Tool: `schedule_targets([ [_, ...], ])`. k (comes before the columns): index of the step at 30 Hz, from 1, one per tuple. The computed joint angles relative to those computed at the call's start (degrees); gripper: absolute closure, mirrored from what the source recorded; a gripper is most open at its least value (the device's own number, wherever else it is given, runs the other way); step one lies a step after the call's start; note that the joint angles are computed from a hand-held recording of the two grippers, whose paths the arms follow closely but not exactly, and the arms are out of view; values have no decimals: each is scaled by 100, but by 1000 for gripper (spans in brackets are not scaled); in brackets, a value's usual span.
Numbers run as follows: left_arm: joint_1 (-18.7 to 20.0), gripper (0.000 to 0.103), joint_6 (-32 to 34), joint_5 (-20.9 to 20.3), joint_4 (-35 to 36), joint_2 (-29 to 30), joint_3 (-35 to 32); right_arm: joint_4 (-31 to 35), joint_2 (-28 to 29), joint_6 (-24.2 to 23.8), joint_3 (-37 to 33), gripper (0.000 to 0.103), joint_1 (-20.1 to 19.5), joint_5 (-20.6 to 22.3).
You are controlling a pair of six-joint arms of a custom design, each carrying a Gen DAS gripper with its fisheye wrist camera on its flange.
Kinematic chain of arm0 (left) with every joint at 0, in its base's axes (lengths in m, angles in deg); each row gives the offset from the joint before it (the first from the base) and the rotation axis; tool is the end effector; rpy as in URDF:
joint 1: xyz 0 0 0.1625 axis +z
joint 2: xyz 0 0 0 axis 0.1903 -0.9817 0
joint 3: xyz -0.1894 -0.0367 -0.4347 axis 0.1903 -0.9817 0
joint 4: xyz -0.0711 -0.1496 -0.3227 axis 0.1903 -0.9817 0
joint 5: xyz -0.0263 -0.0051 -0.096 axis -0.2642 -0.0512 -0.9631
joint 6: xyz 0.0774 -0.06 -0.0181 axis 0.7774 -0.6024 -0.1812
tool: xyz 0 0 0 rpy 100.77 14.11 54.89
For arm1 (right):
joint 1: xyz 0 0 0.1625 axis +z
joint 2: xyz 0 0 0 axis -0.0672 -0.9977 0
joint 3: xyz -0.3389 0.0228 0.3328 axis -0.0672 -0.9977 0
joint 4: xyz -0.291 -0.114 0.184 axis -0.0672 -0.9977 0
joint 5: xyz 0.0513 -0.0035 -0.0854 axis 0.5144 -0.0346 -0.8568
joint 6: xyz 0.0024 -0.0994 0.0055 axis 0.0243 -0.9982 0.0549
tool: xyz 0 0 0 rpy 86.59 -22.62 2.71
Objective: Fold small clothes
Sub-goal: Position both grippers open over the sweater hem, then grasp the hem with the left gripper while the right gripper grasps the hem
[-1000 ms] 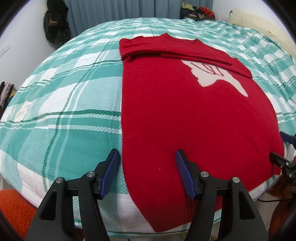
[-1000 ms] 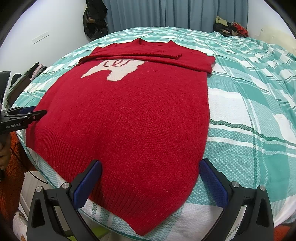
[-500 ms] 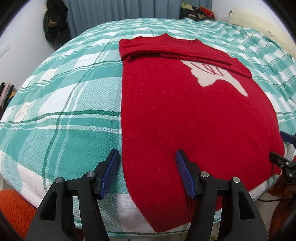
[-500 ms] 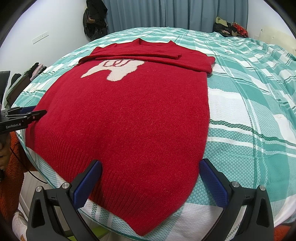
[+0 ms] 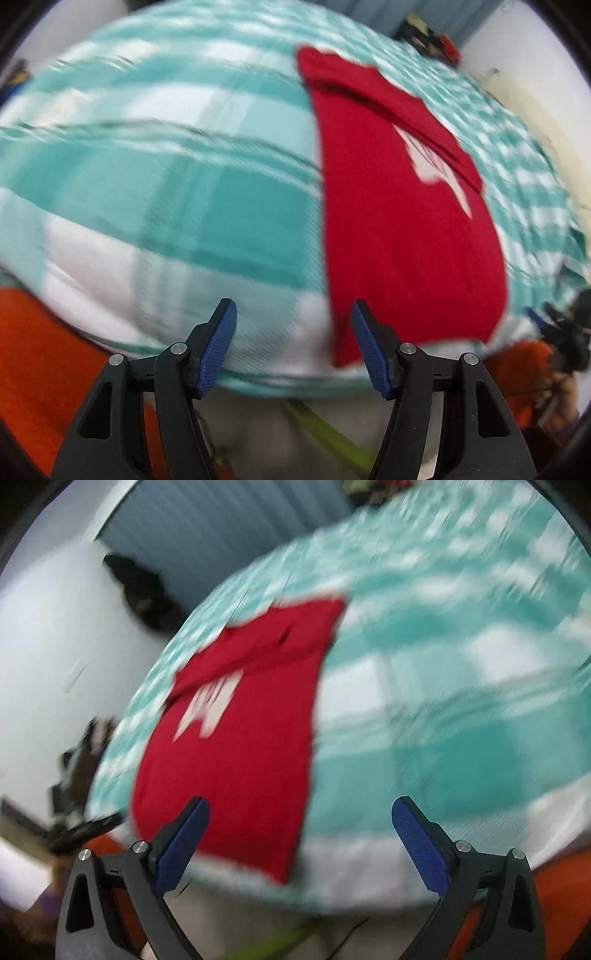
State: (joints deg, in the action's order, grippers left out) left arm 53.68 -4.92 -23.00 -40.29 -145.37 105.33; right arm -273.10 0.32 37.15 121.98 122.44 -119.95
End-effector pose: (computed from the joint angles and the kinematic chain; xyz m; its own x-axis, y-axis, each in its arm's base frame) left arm -0.0473 -0.5084 0.3663 -0.8887 0.2281 -0.3977 0.3110 0.9373 -0.1575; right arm 0.2917 -0.3791 0.1357 -0.9445 0.2547 0.2074 0.0472 0.7302 -0.6816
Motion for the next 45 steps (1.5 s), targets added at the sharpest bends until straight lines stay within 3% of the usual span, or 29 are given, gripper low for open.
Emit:
schedule_targets([
  [2, -32, 37, 176, -187, 197, 147, -40, 510, 10, -20, -53, 8, -255, 897],
  [3, -73, 37, 245, -179, 274, 243, -32, 872, 38, -75, -169, 17, -362, 1188],
  [5, -156, 37, 288, 45, 291, 396, 15, 1346, 122, -125, -391, 26, -442, 1220],
  [9, -128, 38, 239, -57, 234, 462, -30, 1274, 348, -195, -528, 30, -723, 1573],
  [11, -74, 50, 221, -191, 239, 478, -65, 1325, 408, -273, -564, 43, -758, 1620],
  [13, 59, 100, 144, -508, 458, 534, -206, 1323, 405, -248, -557, 98, -828, 1744],
  [18, -179, 101, 230, -529, 704, 351, -197, 1339, 233, -114, -536, 97, -601, 1711],
  [22, -140, 101, 87, -1228, 805, 350, -589, 719, 40, -85, -360, 97, -485, 1894],
  [24, -31, 101, -23, -1624, 671, 559, -930, 335, -25, -62, -350, 97, -587, 2008],
  [27, 111, 101, -241, -1879, 441, 1098, -1613, 32, -94, -83, -605, 97, -849, 1989],
  [32, 222, 101, -266, -1626, 384, 2082, -2900, 405, -75, -346, -1644, 98, -1328, 2098],
  [41, 409, 100, -123, -1160, 1567, 4211, -6261, 2402, 244, -903, -4092, 98, -1915, 2099],
  [44, 471, 91, -261, -802, 2139, 4885, -7442, 2743, 470, -962, -4648, 95, -2130, 2129],
  [45, 504, 74, -410, -718, 2270, 5053, -7763, 2828, 539, -999, -4801, 90, -2199, 2166],
])
